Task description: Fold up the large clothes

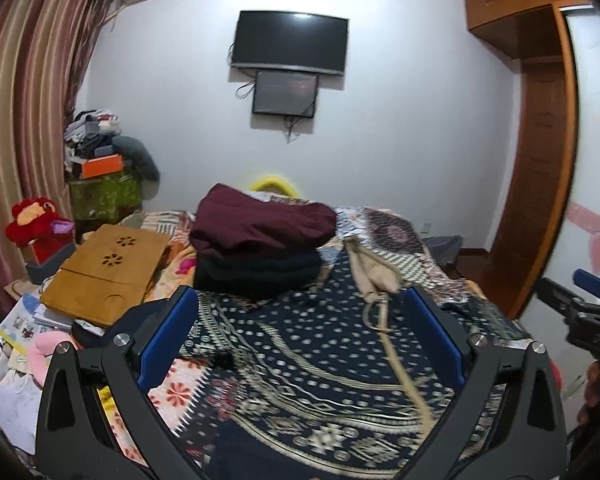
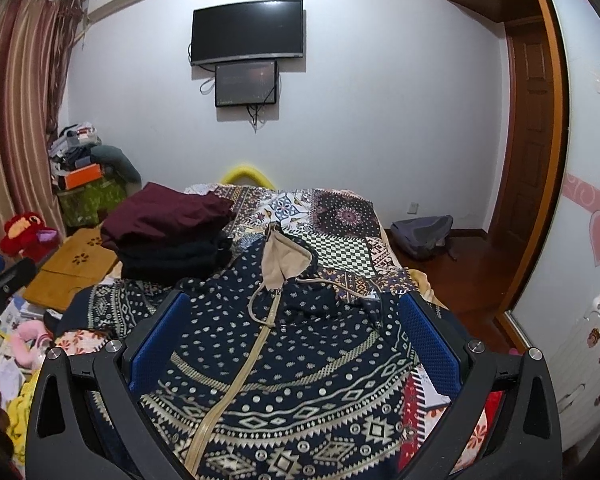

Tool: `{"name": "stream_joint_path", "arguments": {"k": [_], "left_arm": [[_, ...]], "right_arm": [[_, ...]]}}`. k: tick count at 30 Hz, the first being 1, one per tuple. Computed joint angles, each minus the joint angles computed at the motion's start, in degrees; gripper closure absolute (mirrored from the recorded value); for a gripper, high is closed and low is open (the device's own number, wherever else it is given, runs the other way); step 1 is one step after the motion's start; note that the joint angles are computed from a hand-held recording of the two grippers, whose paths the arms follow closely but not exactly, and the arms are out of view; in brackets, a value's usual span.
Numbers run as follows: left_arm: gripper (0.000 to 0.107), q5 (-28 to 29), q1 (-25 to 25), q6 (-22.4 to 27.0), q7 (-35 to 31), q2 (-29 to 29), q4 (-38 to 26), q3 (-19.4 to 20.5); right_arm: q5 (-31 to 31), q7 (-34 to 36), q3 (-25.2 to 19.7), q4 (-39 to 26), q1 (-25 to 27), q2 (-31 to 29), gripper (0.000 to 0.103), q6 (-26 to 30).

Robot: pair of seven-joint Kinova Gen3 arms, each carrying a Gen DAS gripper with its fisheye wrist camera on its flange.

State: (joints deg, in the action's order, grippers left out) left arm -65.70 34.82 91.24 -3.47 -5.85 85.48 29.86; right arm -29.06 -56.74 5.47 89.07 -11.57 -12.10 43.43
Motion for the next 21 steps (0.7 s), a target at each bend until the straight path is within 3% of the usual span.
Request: {"name": "stream_joint_path", "arguments": {"k": [7,13,17,21], "left_arm": [[0.005,11.59,-8.72,-6.79,-5.71,-5.13,3.67,-8.97],[0.005,25.57,-11.94,-16.43,-9.81,-11.01,11.34,-24.9],[0.005,33.38,-18.69,-21.42,-14.03,-12.61,15.67,-28.79],[0.005,42.68,-19.07,-30.52,-18.38,-15.9,22.16,-38.66]], "right_arm": [[5.21,-4.92,-3.84,-5.38,1.57,6.14,0.0,2.04],[10.55,-10.13,-6.73,-9.55,2.49,10.79,0.0,4.93],[13.01,-12.98,-7.93,-11.64,2.54,13.41,0.0,6.82],[14.31,-14.91,-8.61,-13.72,2.59,15.9,0.0,9.35]]}}
